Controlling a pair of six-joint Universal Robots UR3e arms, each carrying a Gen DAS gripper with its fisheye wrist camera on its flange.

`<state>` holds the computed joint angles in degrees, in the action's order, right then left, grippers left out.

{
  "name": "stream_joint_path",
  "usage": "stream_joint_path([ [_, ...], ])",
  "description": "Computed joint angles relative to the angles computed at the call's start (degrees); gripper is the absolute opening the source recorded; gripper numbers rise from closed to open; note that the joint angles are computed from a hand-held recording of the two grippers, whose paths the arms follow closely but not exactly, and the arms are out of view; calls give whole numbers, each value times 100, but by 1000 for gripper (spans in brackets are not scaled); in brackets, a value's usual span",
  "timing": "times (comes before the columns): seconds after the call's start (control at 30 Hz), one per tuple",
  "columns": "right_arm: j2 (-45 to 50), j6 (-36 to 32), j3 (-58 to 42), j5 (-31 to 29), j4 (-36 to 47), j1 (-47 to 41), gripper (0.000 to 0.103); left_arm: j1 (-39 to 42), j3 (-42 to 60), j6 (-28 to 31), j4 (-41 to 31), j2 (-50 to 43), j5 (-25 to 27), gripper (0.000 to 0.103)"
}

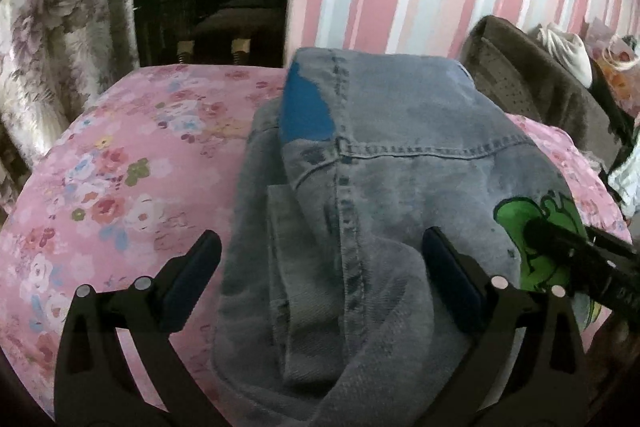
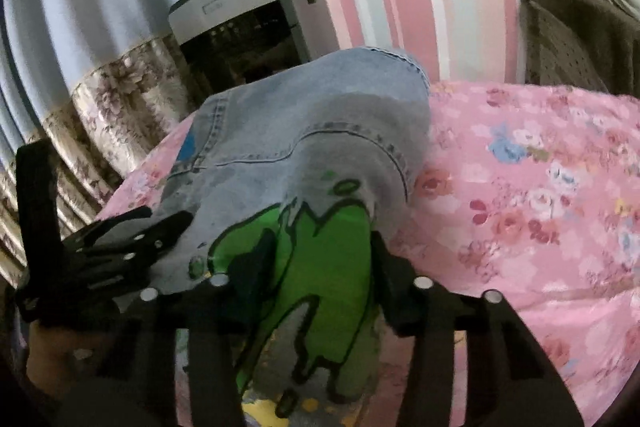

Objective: Fold large clothes

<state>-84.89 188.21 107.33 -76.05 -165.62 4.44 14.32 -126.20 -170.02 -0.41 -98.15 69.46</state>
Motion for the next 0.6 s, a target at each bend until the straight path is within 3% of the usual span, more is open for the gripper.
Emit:
stream_joint_path([
  [0.03,-57,-79,5,79,42,-63,42,-24,41,31,-42,-23,-64,90],
  [0.07,-127,-132,38,175,39,-139,41,19,110,87,-277,-25,-393,79],
  [0.17,-468,-293,209,401,-10,-412,39,-170,406,97,-689,-75,-566,70],
  [0.2,-573,-359,243,408,7,-472,39,-236,492,73,-788,-93,-625,63],
  [0.3,-1132,-776,445,490,197,-878,38,-846,1015,-228,-906,-360,-559,57],
  [0.4,-1957,-1314,811,970,614,-1859,38,-1651,1807,-775,-823,-946,-398,57],
  [0.6,-3485,-2898,1322,2559,2235,-4759,39,-3380,4212,-1798,-1073,-2572,410,57],
])
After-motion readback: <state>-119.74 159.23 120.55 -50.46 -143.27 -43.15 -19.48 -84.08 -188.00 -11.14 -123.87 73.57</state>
